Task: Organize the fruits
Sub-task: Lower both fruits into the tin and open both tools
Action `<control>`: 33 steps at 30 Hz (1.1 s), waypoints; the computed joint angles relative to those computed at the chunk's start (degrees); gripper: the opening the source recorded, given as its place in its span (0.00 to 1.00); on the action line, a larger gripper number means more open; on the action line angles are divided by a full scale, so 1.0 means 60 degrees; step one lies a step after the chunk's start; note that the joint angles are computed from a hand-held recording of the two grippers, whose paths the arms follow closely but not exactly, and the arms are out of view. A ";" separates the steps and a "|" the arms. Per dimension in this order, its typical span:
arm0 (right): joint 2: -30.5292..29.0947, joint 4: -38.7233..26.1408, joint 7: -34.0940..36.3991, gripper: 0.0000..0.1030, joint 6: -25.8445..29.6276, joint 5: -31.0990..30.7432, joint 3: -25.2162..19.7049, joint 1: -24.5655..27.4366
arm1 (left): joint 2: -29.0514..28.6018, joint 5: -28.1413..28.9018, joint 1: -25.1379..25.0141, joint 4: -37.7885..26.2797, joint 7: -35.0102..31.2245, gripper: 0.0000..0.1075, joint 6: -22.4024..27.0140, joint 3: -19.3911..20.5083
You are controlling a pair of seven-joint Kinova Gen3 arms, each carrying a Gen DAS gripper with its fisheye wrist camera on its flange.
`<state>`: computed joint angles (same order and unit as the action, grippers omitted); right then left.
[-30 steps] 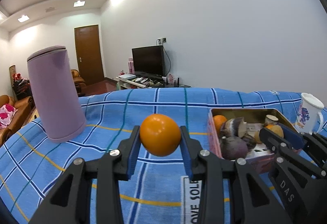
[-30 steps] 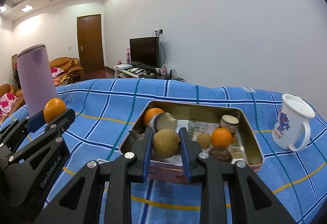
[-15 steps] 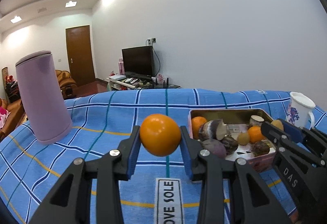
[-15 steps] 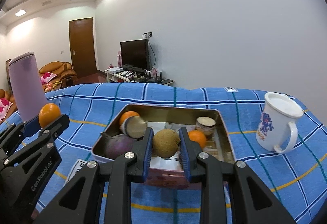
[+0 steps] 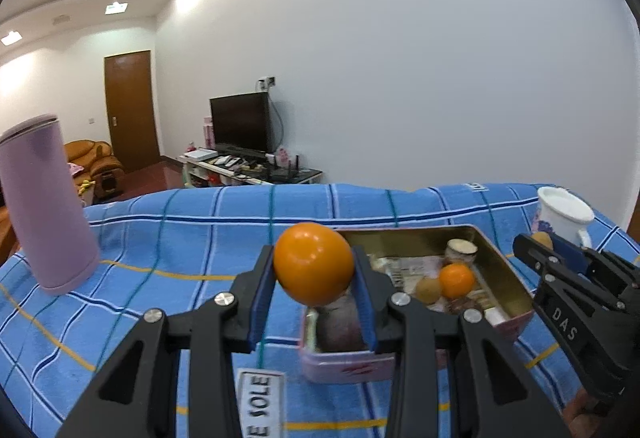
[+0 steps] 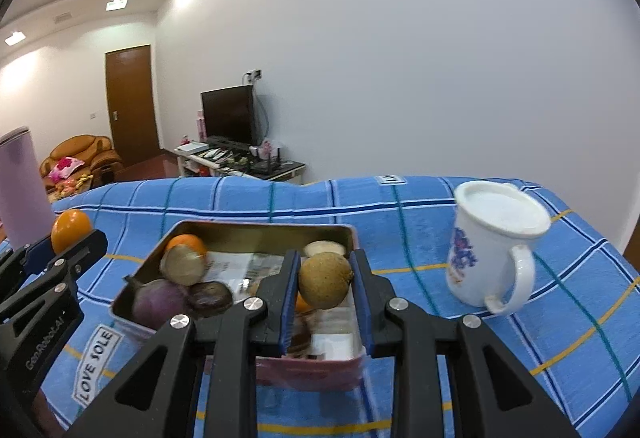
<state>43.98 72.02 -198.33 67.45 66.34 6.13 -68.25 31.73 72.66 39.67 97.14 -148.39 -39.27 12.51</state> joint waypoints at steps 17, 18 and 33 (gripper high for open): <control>-0.0225 0.0438 -0.0288 0.27 -0.0538 0.0449 -0.0132 0.0500 | 0.0776 0.0803 -0.0104 -0.1399 -0.1304 0.36 0.0762 0.0400; -0.0207 0.0411 -0.0246 0.27 -0.0552 0.0430 -0.0116 0.0523 | 0.0810 0.0850 -0.0127 -0.1453 -0.1394 0.36 0.0765 0.0432; -0.0090 0.0099 0.0589 0.27 -0.1615 -0.0194 0.0069 0.1071 | 0.1159 0.1484 -0.0604 -0.2088 -0.2373 0.36 0.1094 0.0978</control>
<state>43.44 72.62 -194.80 57.76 65.17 6.55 -61.83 38.69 81.57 36.04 84.61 -162.62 -32.71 18.38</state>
